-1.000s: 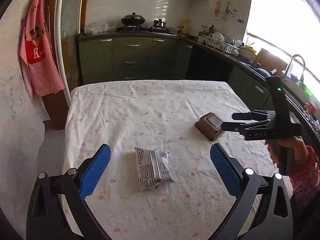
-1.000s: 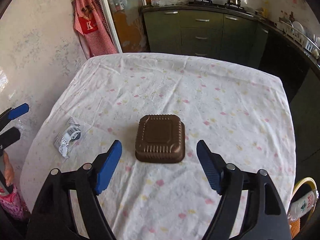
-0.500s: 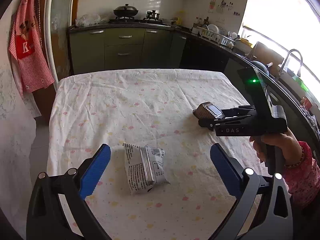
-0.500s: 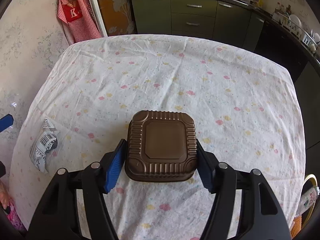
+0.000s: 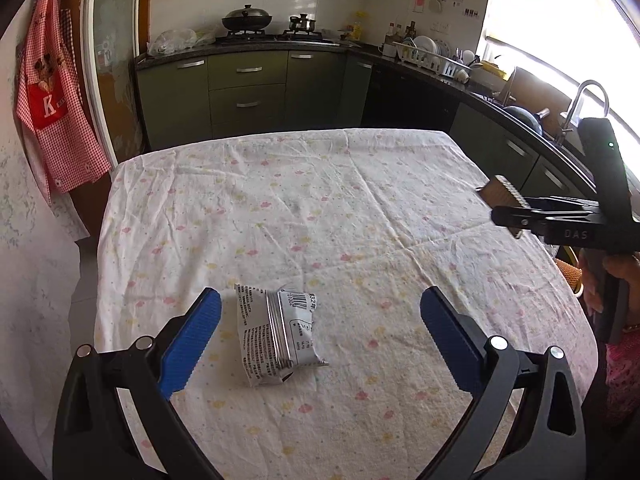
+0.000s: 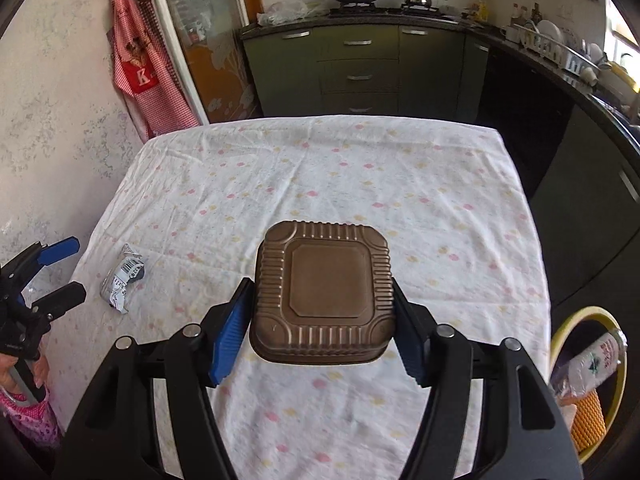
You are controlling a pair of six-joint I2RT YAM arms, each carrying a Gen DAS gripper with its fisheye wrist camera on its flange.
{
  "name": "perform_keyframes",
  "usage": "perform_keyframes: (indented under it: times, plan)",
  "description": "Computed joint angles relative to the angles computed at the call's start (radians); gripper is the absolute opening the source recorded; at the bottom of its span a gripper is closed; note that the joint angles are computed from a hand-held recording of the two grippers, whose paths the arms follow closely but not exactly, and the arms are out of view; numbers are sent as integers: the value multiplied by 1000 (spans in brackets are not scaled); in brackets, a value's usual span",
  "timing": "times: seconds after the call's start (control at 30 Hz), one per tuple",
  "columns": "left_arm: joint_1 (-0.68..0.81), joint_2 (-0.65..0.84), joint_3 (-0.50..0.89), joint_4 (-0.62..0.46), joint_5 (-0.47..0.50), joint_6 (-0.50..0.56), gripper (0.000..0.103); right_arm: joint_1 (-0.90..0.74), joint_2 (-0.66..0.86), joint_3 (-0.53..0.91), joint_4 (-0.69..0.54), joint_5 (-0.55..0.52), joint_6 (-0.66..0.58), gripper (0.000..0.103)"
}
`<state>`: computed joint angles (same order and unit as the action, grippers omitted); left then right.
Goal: Collect trash
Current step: 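Carry the brown lid with the right tool over the bin and release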
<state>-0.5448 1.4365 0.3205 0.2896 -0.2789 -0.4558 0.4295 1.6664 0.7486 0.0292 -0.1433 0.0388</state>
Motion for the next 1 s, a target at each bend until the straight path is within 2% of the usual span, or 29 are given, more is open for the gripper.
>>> perform_keyframes:
  times: [0.1,0.2,0.33,0.43,0.67,0.77,0.8,1.0]
  plan:
    - [-26,-11,9,-19,-26,-12,98,-148,-114,-100,-4,-23,-37,62]
    - [-43,-17,21,-41,-45,-30,98,-341,-165,-156,-13,-62,-84,62]
    - [-65,-7,52,-66,-64,-48,98,-599,-121,-169,-1,-90,-169,63]
    - [-88,11,85,-89,-77,-59,98,-717,-27,-144,32,-74,-216,63]
    - [-150,62,168,-146,-109,-54,98,-817,158,-78,92,-19,-274,64]
    - [-161,63,182,-162,-120,-52,98,-853,186,-85,130,-6,-278,78]
    - [-160,61,182,-163,-120,-52,98,-865,182,-100,156,-5,-272,78]
    - [-148,41,165,-163,-104,-61,98,-947,54,-207,167,-170,-243,78]
